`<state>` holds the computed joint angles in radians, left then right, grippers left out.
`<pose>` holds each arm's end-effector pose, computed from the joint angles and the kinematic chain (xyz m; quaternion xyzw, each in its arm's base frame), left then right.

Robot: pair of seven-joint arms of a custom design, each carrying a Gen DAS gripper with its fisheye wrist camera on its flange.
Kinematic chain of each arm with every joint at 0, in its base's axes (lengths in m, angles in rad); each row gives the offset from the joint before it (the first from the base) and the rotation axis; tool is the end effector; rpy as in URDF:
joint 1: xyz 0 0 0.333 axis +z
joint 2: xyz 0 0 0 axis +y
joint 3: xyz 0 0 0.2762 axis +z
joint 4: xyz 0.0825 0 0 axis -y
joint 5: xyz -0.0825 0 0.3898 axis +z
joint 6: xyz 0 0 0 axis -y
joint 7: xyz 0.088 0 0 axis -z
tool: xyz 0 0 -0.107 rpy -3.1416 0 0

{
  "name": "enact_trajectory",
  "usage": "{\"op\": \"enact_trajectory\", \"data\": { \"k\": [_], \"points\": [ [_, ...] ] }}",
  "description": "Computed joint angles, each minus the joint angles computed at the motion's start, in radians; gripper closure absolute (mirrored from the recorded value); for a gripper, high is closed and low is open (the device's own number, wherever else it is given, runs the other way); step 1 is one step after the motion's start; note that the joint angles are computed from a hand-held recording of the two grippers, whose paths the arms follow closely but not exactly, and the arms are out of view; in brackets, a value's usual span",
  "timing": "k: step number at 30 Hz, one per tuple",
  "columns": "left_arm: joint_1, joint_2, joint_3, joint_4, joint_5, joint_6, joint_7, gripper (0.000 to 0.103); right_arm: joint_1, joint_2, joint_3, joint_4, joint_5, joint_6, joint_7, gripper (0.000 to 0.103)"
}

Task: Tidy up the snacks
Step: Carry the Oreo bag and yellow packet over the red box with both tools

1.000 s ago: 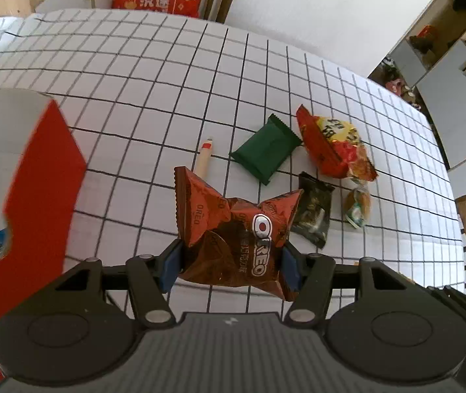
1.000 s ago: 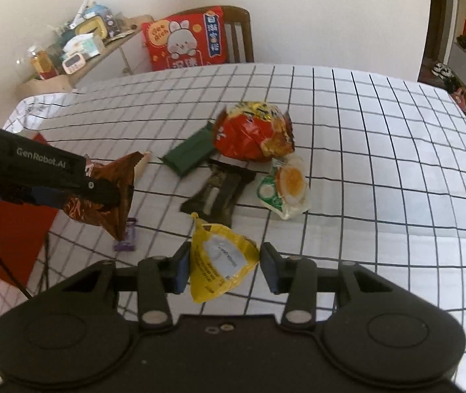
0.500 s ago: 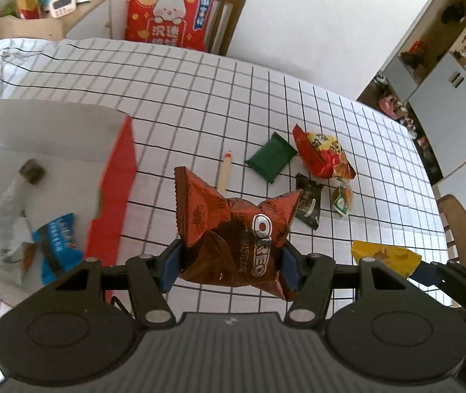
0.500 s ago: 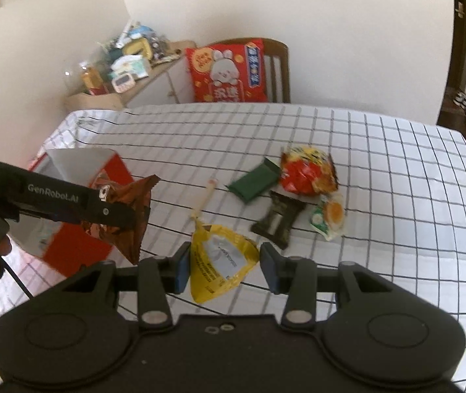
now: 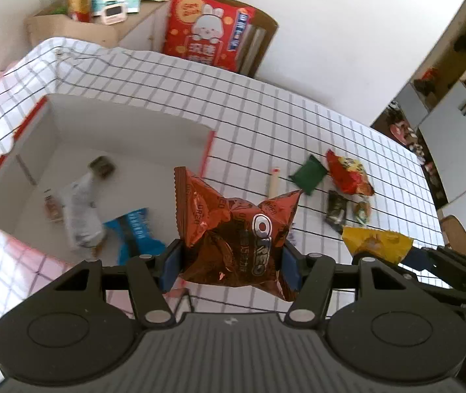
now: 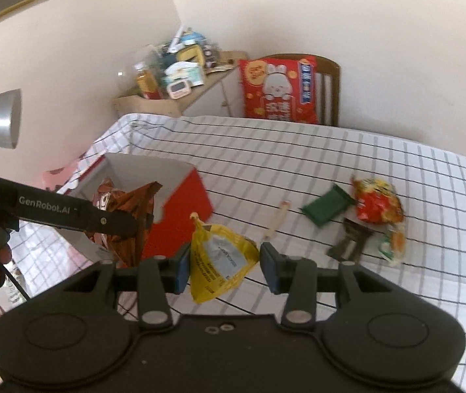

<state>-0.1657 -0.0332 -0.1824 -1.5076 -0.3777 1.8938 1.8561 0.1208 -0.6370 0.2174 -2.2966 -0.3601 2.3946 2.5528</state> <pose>0.5324 -0.2242 0.6742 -0.4527 0.8483 -0.2746 0.0060 0.4088 0.1614 0.6248 -0.4811 0.7767 -0.2666 0.3069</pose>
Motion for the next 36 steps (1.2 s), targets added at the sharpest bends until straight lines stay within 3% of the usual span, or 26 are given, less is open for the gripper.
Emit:
{"op": "enact_trajectory", "data": {
  "k": [7, 16, 25, 36],
  "points": [
    [0.046, 0.019, 0.033, 0.037, -0.006, -0.014, 0.012, 0.042, 0.020, 0.160, 0.010, 0.131, -0.017, 0.036, -0.018, 0.060],
    [0.097, 0.097, 0.044, 0.114, 0.066, 0.031, -0.010, 0.042, 0.064, 0.381, -0.005, 0.332, -0.108, 0.037, -0.011, 0.060],
    [0.109, 0.242, 0.035, 0.246, 0.194, 0.064, -0.066, 0.042, 0.139, 0.593, -0.079, 0.527, -0.136, -0.011, -0.037, 0.060],
    [0.069, 0.459, 0.028, 0.467, 0.335, 0.059, -0.126, 0.042, 0.218, 0.835, -0.163, 0.767, -0.111, -0.109, -0.136, 0.060]
  ]
}}
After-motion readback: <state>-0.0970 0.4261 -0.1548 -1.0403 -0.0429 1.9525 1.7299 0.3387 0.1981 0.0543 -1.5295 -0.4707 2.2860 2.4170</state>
